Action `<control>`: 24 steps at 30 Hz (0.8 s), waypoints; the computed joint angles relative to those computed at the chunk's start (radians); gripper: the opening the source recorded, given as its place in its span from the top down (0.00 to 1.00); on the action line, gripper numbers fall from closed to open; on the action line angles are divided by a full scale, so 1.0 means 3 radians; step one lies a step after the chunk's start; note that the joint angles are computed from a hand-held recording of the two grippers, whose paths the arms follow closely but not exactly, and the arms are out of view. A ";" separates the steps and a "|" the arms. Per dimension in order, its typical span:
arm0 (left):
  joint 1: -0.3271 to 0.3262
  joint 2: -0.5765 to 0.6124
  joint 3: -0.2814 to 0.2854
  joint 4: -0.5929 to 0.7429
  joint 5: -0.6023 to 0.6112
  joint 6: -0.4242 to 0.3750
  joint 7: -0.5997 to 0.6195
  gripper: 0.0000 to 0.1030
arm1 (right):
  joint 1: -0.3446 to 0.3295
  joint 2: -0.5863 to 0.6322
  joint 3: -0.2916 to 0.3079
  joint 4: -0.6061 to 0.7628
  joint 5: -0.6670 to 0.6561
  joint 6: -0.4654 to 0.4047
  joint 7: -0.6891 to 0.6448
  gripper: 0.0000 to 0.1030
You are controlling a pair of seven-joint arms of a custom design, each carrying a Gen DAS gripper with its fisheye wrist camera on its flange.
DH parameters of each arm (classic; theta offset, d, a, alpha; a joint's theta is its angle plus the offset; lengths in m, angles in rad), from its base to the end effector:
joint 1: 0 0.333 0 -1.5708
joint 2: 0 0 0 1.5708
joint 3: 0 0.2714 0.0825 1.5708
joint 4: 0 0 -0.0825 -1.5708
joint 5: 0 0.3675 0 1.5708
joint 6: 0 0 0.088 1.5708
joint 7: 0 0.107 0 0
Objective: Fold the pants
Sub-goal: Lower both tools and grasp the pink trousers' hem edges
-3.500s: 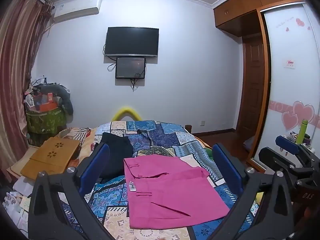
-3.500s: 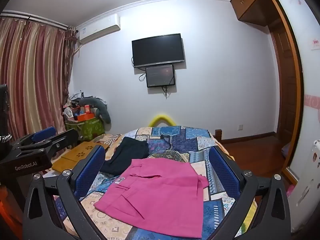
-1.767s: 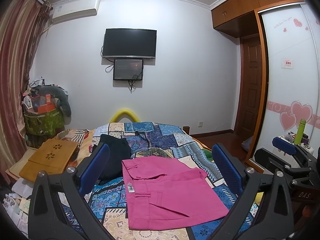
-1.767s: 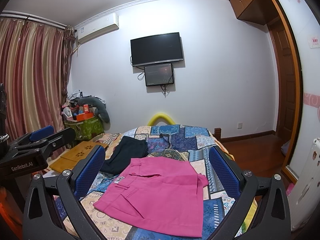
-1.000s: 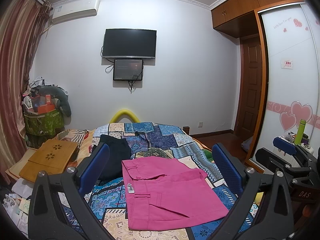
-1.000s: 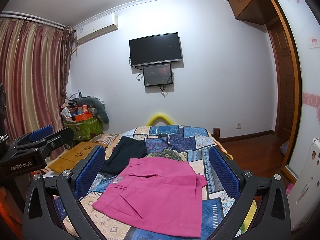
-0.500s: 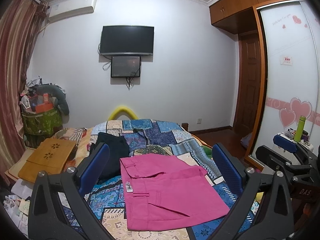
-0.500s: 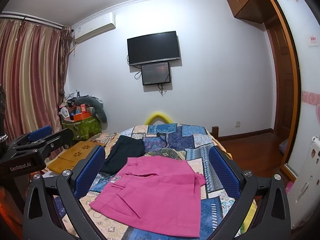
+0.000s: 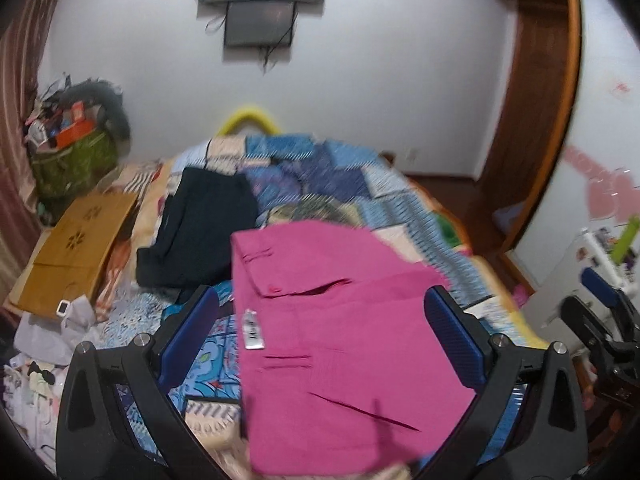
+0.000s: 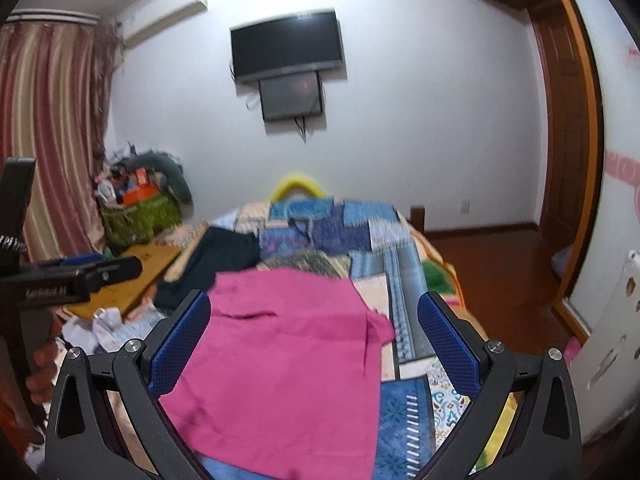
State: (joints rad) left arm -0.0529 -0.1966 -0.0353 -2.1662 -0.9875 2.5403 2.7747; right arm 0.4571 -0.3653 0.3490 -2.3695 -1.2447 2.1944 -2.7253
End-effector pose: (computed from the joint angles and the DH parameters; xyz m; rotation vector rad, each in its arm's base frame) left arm 0.5271 -0.0373 0.5011 -1.1814 2.2748 -1.1741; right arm 0.3435 0.3179 0.4636 -1.1386 1.8344 -1.0983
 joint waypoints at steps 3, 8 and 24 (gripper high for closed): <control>0.0006 0.0379 -0.0122 0.0241 0.0319 0.0258 -0.0240 0.00 | -0.0041 0.0042 -0.0117 -0.0085 0.0070 0.0193 -0.0009 0.00; 0.0073 0.1043 -0.0240 0.0799 0.0941 0.0236 -0.0674 0.00 | -0.0192 0.0141 -0.0344 -0.0218 0.0238 0.0675 -0.0120 0.00; 0.0200 0.2286 -0.0382 0.2118 0.2282 -0.0331 -0.1393 0.24 | -0.0776 0.0659 -0.0755 -0.0226 0.0440 0.2080 -0.0673 0.21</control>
State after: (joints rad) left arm 0.0071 0.4893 -0.1500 -1.5309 -0.3029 2.4410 2.3570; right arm 0.2243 -0.1676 0.1224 -2.4372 -1.1127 2.8184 -2.9272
